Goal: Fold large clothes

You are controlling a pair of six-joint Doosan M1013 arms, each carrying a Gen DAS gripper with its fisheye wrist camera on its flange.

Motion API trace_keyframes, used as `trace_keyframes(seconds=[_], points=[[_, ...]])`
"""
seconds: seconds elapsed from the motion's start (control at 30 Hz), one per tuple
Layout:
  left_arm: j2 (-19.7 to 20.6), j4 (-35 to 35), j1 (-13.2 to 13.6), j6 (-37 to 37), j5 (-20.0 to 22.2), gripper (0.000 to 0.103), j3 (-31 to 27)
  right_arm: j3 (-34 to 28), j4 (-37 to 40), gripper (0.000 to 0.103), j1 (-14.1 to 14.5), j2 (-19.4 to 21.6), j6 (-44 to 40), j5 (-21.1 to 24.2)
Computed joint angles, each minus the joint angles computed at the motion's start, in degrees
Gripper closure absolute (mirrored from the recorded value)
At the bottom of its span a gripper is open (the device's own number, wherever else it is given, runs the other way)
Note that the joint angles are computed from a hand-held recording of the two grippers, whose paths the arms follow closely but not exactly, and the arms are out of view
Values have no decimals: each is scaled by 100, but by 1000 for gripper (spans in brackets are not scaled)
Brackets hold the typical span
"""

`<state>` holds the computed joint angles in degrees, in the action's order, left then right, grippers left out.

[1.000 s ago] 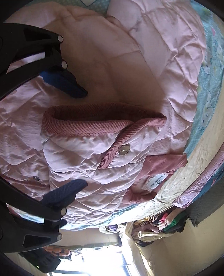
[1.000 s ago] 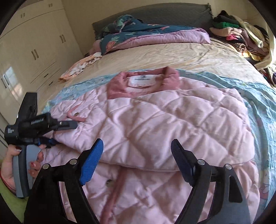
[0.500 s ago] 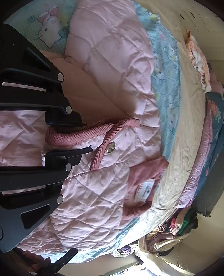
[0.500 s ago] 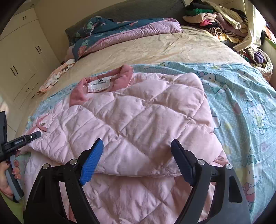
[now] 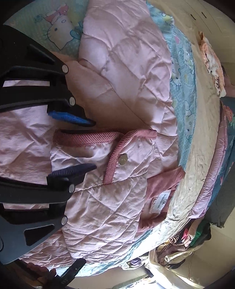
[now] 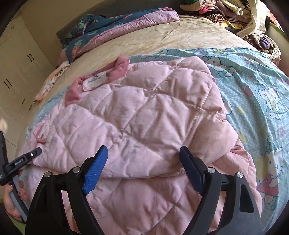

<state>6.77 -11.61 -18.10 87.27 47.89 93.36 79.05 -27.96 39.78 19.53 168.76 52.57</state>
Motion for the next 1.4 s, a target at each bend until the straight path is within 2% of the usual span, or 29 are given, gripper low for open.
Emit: trace_keyframes(seconds=[0.07,0.1,0.17,0.23,0.27,0.37,0.6,0.8,1.1,1.27,1.4], points=[[-75,18,-5,31,-5,50,26,-55,-174,15,82,-29,57,17],[-118,-42,13,56,-25,40,51,-71,-263,12,121,-46,98,-11],[-199,-165,52,114,-62,29,94,-137,-396,8,192,-51,165,-12],[-264,-74,66,24,-78,13,118,-191,-443,6,241,-55,213,-73],[-305,-26,78,-33,-99,10,137,-237,-450,5,264,-45,204,-78],[-396,-134,160,-3,-144,9,168,-418,-495,4,343,19,110,-25],[-595,595,199,-417,-270,9,264,-1032,-507,4,511,321,-350,117],[-696,794,368,-450,-293,9,315,-1579,-451,4,621,636,-745,222],[-761,809,726,-496,-280,9,392,-2290,-291,4,719,1076,-1228,222],[-770,730,939,-484,-271,9,447,-2892,-253,4,792,1450,-1690,510],[-759,728,1102,-549,-292,9,488,-3304,-35,4,807,1709,-2020,553]])
